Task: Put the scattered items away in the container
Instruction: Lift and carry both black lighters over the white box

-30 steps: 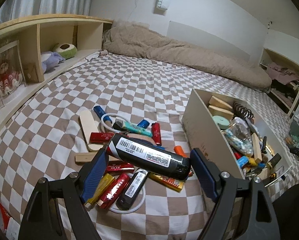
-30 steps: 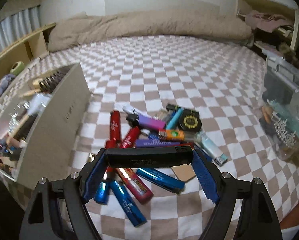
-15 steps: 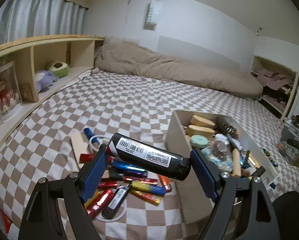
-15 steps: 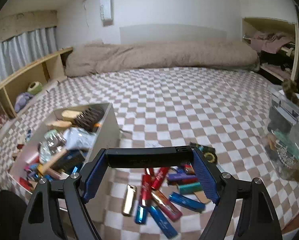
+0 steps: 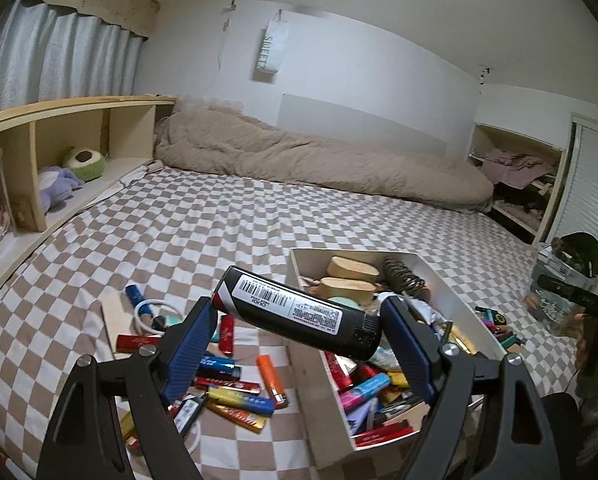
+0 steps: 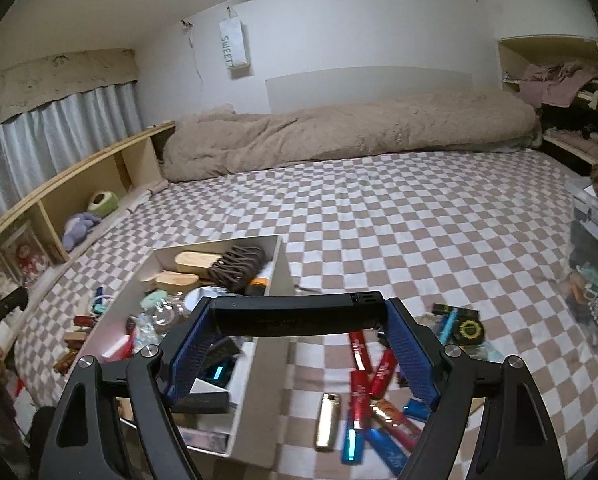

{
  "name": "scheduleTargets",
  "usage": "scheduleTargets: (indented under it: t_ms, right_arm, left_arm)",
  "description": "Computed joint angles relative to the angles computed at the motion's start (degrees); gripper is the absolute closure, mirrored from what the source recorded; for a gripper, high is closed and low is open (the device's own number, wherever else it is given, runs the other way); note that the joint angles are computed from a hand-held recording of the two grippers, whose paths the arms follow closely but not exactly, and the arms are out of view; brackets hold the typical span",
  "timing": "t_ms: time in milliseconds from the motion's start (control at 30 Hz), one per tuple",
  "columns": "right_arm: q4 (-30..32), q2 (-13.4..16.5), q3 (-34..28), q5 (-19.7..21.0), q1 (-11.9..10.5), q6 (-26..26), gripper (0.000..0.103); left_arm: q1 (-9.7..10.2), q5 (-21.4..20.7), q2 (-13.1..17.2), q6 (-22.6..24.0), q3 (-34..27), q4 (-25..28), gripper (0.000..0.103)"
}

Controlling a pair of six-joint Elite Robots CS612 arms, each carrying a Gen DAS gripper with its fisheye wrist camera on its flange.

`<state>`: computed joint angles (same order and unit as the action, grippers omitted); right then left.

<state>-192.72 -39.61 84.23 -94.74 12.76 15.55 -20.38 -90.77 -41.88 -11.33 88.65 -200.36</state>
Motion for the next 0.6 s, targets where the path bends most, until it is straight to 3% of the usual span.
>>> scheduleTargets:
  t_ms: [267, 600]
  right_arm:
    - [3.25, 0.48, -1.63, 2.49, 0.98, -4.53, 0.020]
    - [8.45, 1.55, -3.69, 5.75, 2.40, -4.13, 0.020]
  left_arm:
    - [-0.98, -2.49, 0.47, 1.36, -1.05, 1.35, 0.019]
    - [-2.03, -4.24, 1.17, 0.49, -1.85, 3.98, 0.019]
